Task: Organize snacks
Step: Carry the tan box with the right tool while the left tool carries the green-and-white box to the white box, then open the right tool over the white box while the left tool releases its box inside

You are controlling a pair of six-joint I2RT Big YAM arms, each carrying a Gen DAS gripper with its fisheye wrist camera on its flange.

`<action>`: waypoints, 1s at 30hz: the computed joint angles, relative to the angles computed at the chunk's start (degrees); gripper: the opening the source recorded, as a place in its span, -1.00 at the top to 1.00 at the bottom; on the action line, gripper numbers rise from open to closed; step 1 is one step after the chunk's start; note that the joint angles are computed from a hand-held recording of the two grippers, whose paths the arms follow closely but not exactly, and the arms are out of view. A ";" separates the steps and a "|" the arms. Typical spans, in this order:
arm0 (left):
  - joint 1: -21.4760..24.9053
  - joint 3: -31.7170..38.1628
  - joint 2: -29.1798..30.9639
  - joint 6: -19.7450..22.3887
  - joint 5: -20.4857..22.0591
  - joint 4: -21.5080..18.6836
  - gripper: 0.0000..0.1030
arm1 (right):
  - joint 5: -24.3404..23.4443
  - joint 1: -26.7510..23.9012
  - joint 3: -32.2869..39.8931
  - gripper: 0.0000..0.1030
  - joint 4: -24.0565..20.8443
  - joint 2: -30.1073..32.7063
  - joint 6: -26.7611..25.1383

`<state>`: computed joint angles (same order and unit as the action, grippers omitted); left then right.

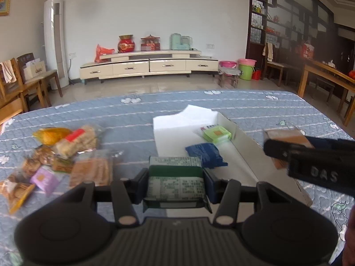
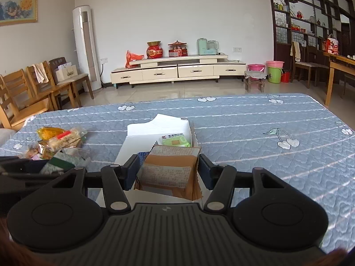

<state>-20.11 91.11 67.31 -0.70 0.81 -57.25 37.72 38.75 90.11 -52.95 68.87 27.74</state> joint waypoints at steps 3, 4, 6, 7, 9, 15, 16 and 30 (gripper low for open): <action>-0.90 0.16 0.88 -0.04 0.09 -0.02 0.02 | -2.20 -1.96 0.92 -0.37 0.33 1.58 -1.09; -1.19 0.21 1.16 -0.06 0.09 -0.01 0.01 | -3.09 -2.73 1.31 -0.37 0.26 2.17 -1.18; -1.80 0.37 1.71 -0.05 -0.13 -0.04 0.01 | -4.69 -3.91 1.45 -0.37 0.82 2.82 -1.56; -2.01 0.47 2.01 -0.07 -0.16 -0.09 0.01 | -5.61 -4.72 1.22 -0.37 1.16 3.09 -1.96; -2.41 0.63 2.55 -0.05 -0.27 -0.13 0.01 | -6.64 -5.75 2.10 -0.37 1.03 4.18 -2.54; -3.47 1.32 4.10 -0.19 -0.24 -0.12 0.01 | -8.92 -8.61 3.04 -0.37 1.50 6.35 -3.77; -3.69 1.50 4.40 -0.19 -0.28 -0.16 0.01 | -9.08 -8.98 2.74 -0.37 1.80 6.47 -4.20; -4.58 1.73 5.34 -1.63 4.28 1.42 -0.34 | -7.58 -9.80 2.43 -0.74 2.44 7.32 -5.64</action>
<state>-24.69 92.84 72.64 -2.33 5.09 -55.83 30.14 28.95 92.55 -50.51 76.19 22.10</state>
